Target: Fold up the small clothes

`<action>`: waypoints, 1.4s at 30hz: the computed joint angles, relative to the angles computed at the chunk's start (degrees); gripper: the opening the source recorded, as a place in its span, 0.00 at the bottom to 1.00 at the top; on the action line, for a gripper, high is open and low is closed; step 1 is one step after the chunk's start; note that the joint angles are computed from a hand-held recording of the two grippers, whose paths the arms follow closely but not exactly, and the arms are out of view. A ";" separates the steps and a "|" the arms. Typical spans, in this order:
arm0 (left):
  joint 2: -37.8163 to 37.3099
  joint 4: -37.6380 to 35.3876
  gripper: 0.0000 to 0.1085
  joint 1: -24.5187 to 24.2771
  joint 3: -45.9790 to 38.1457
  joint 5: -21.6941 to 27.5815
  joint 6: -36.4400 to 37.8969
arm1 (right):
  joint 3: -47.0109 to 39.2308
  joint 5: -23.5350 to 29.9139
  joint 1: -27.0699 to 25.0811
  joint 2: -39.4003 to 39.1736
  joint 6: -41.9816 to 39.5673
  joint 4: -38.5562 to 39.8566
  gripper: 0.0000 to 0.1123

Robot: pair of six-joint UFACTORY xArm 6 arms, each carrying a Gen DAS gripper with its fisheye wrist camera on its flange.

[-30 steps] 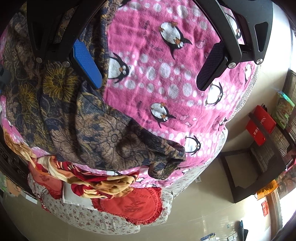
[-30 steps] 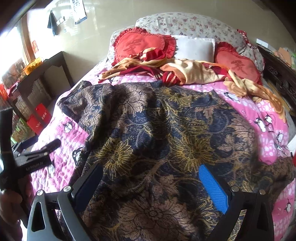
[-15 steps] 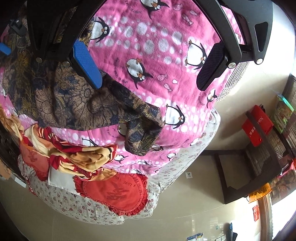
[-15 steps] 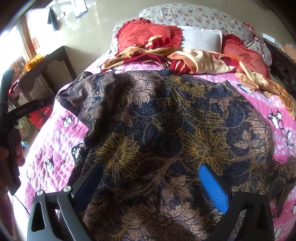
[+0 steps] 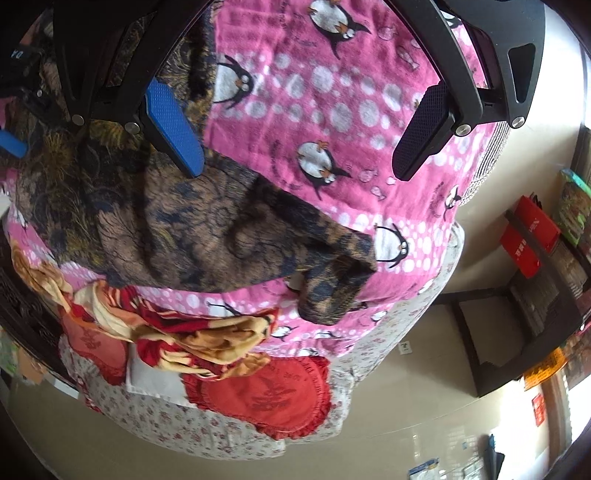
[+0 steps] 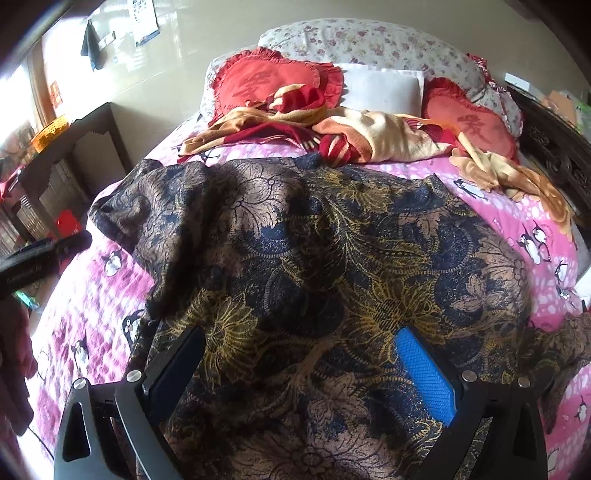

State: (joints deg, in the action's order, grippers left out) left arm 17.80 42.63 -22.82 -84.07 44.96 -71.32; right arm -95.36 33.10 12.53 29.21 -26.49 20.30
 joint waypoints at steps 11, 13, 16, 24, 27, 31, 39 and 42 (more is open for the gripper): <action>2.95 -1.56 0.94 -1.59 -4.41 -0.02 2.74 | -0.45 -1.63 -0.47 0.46 3.54 -2.62 0.92; 3.55 -1.69 0.94 -1.78 -5.18 0.37 3.27 | -1.27 -0.97 -0.68 1.02 3.95 -2.51 0.92; 4.20 -2.08 0.94 -1.86 -5.97 0.87 3.73 | -1.69 -1.12 -0.72 1.39 4.52 -3.35 0.92; 4.23 -2.72 0.94 -2.07 -5.75 0.12 3.77 | -2.49 -1.20 -1.37 2.15 7.09 -5.03 0.92; 4.59 -2.77 0.94 -2.24 -6.22 0.24 4.05 | -2.64 -0.98 -1.63 2.25 7.75 -5.63 0.92; 4.34 -3.56 0.94 -1.76 -5.89 -0.44 3.76 | -2.74 -1.08 -1.69 2.20 7.96 -6.19 0.92; 1.04 -4.39 0.94 2.54 -2.11 -2.96 1.24 | -3.55 -0.51 -1.31 2.96 7.21 -6.27 0.92; 0.14 -3.92 0.94 4.93 -1.14 -3.23 -0.17 | -4.17 0.16 -1.13 3.44 7.00 -5.89 0.92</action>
State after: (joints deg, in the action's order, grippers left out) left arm 17.93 38.72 -17.89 -85.21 41.73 -71.50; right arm -99.53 33.26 11.39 32.65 -19.49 14.41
